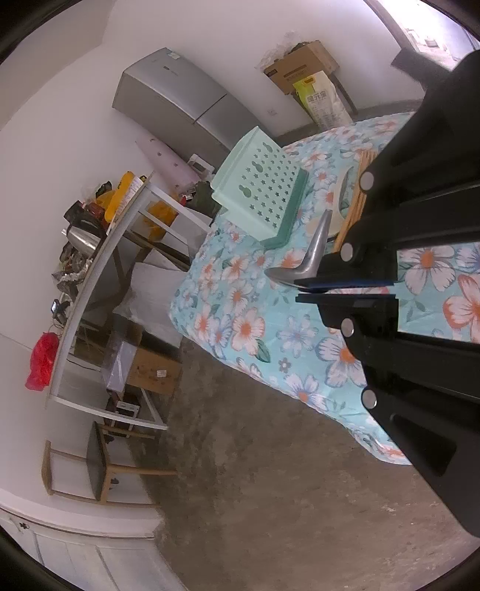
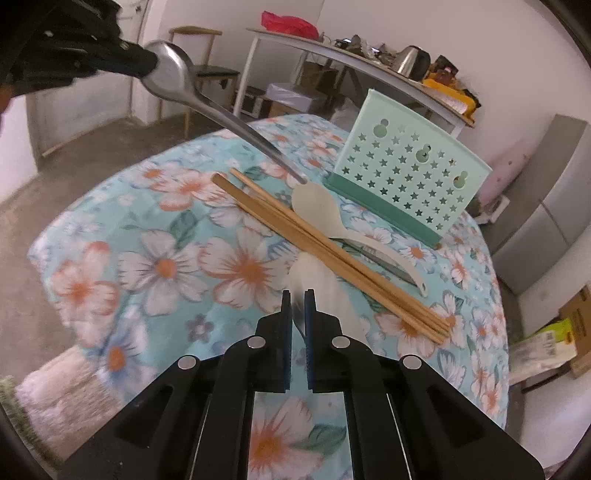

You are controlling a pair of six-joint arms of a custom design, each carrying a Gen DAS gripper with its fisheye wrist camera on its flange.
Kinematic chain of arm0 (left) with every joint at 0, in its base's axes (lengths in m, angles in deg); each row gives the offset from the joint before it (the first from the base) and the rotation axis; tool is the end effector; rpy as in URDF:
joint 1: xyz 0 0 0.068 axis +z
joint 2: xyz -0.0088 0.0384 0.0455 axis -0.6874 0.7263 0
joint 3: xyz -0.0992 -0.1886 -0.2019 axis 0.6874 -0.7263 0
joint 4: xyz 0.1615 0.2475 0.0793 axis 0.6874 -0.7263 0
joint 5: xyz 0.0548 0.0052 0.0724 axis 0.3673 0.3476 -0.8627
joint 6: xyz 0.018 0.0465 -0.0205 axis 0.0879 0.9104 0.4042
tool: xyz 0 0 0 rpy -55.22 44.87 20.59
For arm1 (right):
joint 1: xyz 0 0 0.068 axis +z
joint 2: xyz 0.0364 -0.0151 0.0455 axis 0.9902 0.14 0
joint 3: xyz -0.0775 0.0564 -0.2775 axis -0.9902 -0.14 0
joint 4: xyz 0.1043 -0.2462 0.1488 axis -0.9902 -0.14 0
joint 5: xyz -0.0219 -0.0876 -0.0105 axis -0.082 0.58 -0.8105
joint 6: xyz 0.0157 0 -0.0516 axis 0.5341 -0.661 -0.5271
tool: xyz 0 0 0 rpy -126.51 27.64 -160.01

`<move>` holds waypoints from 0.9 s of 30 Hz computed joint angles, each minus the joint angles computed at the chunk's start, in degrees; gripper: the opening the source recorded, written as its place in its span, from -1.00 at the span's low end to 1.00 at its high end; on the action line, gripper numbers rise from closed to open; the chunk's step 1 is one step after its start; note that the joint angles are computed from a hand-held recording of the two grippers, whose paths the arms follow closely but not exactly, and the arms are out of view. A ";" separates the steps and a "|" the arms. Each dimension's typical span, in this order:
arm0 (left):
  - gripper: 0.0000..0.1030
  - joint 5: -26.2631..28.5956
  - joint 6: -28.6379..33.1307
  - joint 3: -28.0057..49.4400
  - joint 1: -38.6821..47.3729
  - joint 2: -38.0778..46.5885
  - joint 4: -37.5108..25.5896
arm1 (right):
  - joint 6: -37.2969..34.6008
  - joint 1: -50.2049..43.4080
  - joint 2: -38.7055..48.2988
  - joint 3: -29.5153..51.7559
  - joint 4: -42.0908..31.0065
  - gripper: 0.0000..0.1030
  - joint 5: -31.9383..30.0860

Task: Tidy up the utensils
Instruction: 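Lift the metal spoon with the left gripper while the right gripper grasps a white spoon, then carry both spoons over the green holder and release them inside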

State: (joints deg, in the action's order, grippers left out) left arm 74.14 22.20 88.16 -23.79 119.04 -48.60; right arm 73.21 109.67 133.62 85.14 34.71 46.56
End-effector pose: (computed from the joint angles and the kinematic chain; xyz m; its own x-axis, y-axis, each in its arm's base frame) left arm 0.2859 0.0791 0.2310 -0.7076 -0.2218 -0.6709 0.1311 0.8918 -0.4331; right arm 0.1982 0.0899 0.1767 -0.6693 -0.3740 -0.6420 -0.2467 0.9269 -0.2828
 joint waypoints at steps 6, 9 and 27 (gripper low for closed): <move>-0.97 -0.22 -1.34 1.52 -1.06 -0.40 0.42 | 0.64 -12.26 -5.66 3.25 -4.43 -0.95 -18.53; -0.97 0.06 -2.44 2.40 -1.58 -0.47 1.07 | 0.60 -24.72 -4.40 6.48 -6.07 -0.97 -35.28; -0.97 8.44 -13.92 16.21 -6.12 2.56 8.82 | 19.85 -54.31 2.82 16.96 10.26 -0.98 -75.92</move>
State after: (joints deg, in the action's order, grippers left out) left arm 82.58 8.28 104.37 -29.91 121.60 -39.77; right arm 93.06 55.37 136.44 102.10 44.97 -29.36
